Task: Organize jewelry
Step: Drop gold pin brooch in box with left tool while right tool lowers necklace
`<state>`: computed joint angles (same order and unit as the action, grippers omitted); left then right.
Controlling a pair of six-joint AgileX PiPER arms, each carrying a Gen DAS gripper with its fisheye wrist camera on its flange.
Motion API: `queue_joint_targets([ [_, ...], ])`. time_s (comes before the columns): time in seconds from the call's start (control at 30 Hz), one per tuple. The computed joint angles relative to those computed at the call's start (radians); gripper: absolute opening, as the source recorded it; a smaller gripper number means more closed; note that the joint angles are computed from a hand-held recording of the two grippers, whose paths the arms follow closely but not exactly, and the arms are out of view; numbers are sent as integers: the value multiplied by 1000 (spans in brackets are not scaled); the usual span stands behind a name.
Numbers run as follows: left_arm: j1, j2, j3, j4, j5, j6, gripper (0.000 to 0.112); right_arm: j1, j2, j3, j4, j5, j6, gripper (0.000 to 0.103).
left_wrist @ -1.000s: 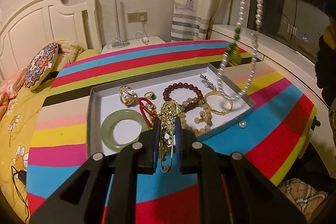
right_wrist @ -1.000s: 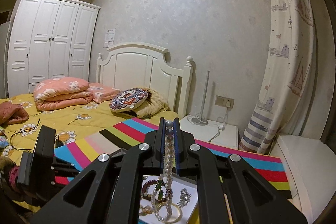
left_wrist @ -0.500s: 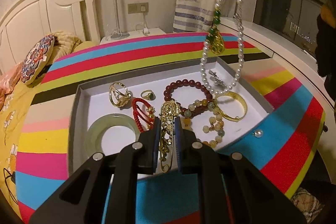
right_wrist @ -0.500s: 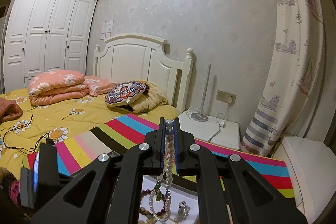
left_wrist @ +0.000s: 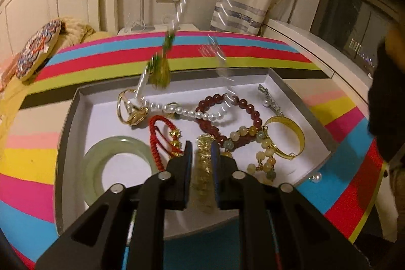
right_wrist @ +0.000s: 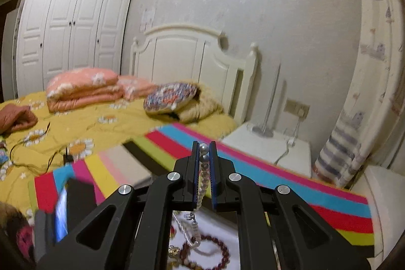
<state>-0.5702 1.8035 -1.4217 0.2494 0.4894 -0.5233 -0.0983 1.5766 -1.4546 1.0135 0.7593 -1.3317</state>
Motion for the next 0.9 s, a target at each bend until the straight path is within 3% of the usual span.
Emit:
queue_joint_targets([
  [0.13,20,-35,49,-78,-49,61,48,-23,39,27,-92,48,9,7],
  [0.2,17,-45,62,-81,-62,65,66,-34,62,36,-131,73,25,7],
  [0.3,11,-64,99,-113,-101,89,81,-43,101,36,-195,87,83,7],
  [0.4,14,-83,130,-197,-133,160,91,-48,142,14,-260,90,164,8],
  [0.5,12,-121,200,-240,-213,194,98,-56,190,-18,-285,123,224,8],
  [0.67,27,-148,235,-381,-251,309,101,-54,229,-51,-334,170,316,11],
  [0.7,32,-153,241,-441,-251,366,101,-58,226,-51,-327,179,318,21],
  [0.73,34,-158,245,-461,-247,386,101,-69,217,-45,-312,191,317,46],
  [0.8,34,-174,260,-487,-250,420,101,-97,189,-17,-249,202,267,77],
  [0.9,23,-209,302,-467,-273,408,101,-126,159,-12,-212,237,239,77],
])
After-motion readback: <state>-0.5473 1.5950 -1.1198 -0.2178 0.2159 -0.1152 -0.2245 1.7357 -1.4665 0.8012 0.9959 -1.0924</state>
